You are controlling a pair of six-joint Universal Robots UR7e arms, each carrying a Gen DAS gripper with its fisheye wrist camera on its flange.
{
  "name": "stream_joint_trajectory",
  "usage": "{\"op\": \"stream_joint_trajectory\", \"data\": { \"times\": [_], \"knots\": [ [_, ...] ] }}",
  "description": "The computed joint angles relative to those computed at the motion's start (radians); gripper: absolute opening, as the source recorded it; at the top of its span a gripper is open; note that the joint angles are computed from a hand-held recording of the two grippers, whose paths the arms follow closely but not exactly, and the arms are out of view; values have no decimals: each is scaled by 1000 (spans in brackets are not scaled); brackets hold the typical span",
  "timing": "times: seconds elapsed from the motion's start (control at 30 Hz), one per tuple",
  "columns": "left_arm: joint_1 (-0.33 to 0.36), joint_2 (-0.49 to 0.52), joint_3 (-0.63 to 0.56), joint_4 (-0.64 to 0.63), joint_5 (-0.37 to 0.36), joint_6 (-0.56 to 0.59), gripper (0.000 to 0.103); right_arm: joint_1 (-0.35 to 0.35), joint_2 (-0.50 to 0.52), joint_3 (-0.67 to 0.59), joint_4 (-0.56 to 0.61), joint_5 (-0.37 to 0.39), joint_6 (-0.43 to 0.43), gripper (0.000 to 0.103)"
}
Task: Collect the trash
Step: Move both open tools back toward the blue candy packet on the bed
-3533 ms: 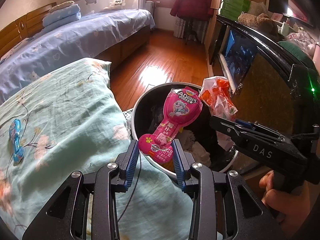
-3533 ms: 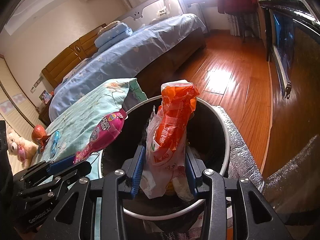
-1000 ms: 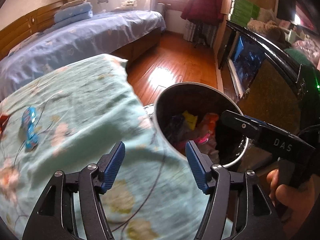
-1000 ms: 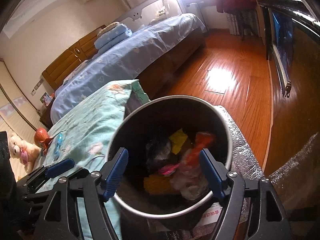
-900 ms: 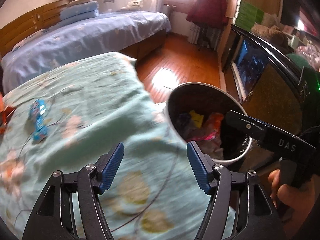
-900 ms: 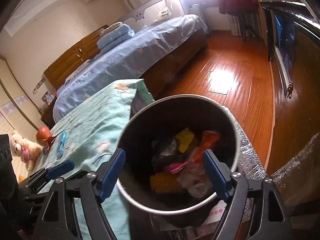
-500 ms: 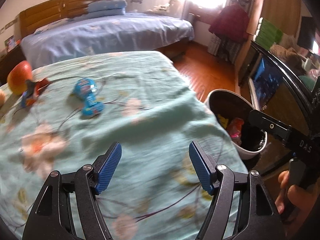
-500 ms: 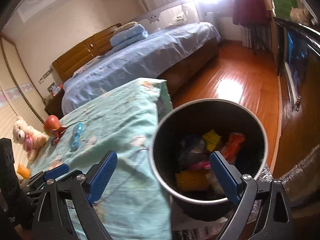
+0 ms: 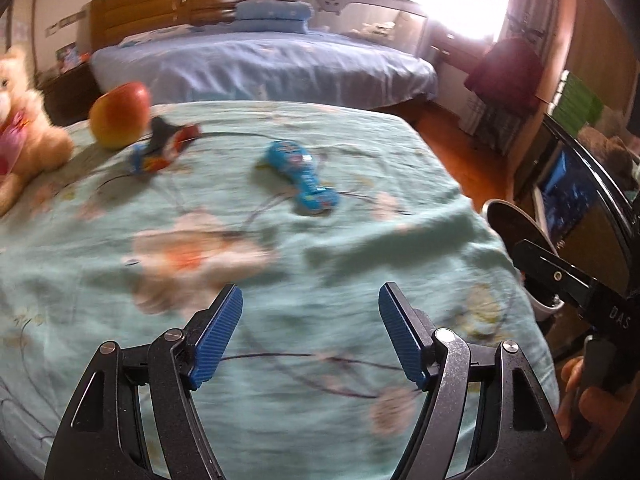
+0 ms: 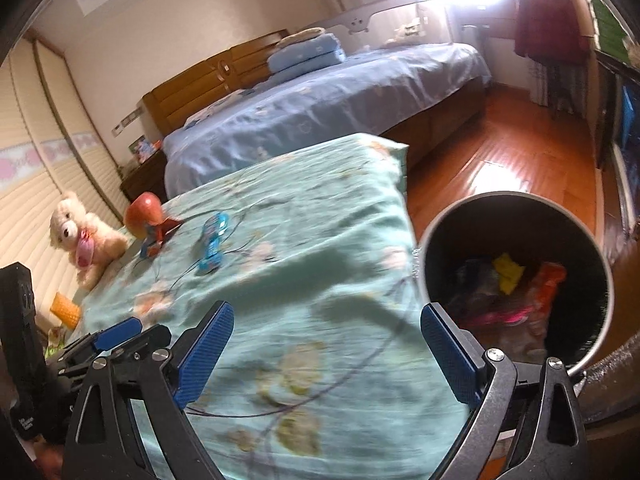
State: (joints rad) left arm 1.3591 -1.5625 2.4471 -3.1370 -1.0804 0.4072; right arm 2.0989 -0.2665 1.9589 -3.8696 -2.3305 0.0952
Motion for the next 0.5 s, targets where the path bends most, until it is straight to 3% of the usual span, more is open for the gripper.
{"op": "stream_joint_trajectory", "data": {
  "times": [0.5],
  "knots": [
    [142,21,-138,19,-10,31,72,14,88,-206,200,73,-48,95]
  ]
}}
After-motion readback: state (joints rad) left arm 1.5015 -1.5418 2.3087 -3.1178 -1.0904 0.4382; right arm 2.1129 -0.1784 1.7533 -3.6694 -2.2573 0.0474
